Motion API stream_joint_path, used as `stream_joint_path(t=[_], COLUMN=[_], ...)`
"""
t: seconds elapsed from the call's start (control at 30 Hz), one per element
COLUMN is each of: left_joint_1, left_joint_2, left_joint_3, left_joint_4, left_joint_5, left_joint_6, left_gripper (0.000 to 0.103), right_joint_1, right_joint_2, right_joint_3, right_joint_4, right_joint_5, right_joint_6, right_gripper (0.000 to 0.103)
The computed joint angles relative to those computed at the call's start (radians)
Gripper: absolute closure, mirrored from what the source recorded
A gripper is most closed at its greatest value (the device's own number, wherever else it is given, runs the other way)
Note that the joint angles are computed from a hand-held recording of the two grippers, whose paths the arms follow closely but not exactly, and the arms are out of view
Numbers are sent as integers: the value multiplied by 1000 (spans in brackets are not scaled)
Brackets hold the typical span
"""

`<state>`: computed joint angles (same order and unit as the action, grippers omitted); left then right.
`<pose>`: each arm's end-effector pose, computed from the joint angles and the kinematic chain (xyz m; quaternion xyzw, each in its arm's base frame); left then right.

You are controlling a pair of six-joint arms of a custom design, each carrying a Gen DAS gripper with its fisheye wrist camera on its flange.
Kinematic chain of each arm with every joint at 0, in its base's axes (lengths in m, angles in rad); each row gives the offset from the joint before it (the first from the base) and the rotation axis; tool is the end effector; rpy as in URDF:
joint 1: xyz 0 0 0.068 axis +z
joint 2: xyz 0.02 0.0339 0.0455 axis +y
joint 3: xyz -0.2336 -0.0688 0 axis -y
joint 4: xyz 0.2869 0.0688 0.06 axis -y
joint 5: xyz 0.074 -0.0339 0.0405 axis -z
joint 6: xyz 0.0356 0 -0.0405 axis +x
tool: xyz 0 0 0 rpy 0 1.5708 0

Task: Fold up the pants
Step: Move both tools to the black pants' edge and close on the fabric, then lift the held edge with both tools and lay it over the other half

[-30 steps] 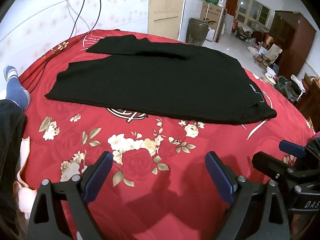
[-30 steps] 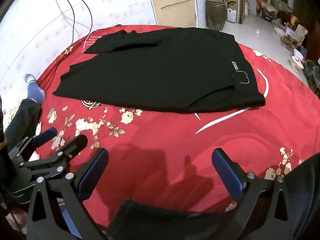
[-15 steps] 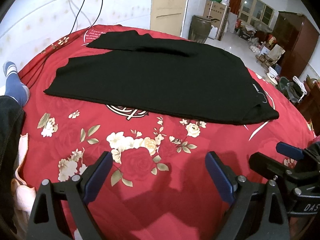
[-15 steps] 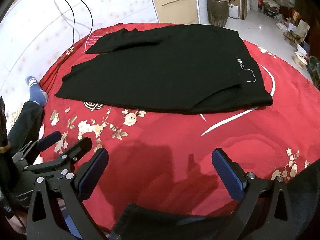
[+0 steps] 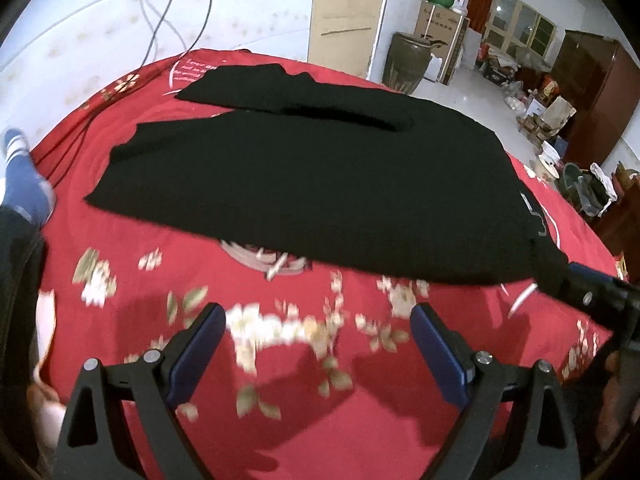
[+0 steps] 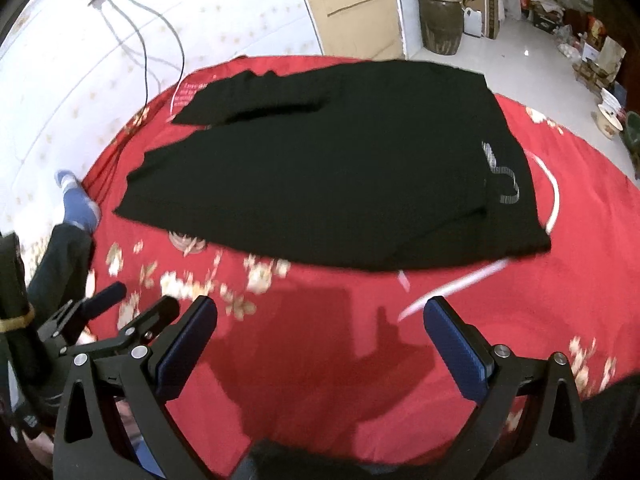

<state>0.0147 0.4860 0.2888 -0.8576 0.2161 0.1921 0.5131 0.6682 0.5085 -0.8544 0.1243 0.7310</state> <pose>0.1603 -0.0053 0.1306 0.1126 0.9550 -0.0775 0.2631 0.1653 0.0880 0.1790 0.1213 0.9521 0.1113 0.2577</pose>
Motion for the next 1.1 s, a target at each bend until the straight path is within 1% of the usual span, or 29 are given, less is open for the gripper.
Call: stream_joint_path(t=[0.07,0.2,0.33,0.4,0.47,0.57,0.6,0.67,0.7,0.77,0.83,0.97,1.03,1.1], left_joint_1=[-17,-49,-55,-58,-62,-82,-90,-107,-112,-122,-130,-147,-154,-157], left_joint_2=[178,505,778,908,1034,1222,1276,1391,1438,1533,1607,1706,1740,1781], left_joint_3=[63,216,397,501,610,776,825,931,977,1079,1162,1270,1300,1345], left_joint_4=[118,327,459,502,531,560,565,574,574,566,557,564,569,550], left_joint_5=[-10,-62,-84,-84,-84,-118,-132,-170,-185,-220,-238,-273,-288,-300], left_joint_6=[-6,-2,9,5,-3,-12,-12,-10,-11,-16,-22,-32,-36,-36], left_gripper=[8,8,8,8,8,8,8,9,10,11,11,11,11,16], right_joint_1=[-85,-259,-386,-447,-495,-554,-573,-596,-600,-604,-598,-579,-575,-568], right_joint_2=[41,198,389,509,635,799,886,1022,1059,1181,1295,1480,1548,1633], right_joint_3=[18,95,189,259,338,454,526,644,676,796,914,1110,1178,1271], right_joint_4=[38,137,238,292,339,389,401,412,416,404,388,352,341,319], right_joint_5=[-55,-139,-212,-243,-261,-292,-296,-307,-303,-301,-284,-265,-261,-251], right_joint_6=[-69,-240,-369,-423,-468,-528,-557,-603,-619,-665,-717,-770,-788,-808], right_gripper=[0,4,5,5,5,5,5,5,5,5,5,5,5,5])
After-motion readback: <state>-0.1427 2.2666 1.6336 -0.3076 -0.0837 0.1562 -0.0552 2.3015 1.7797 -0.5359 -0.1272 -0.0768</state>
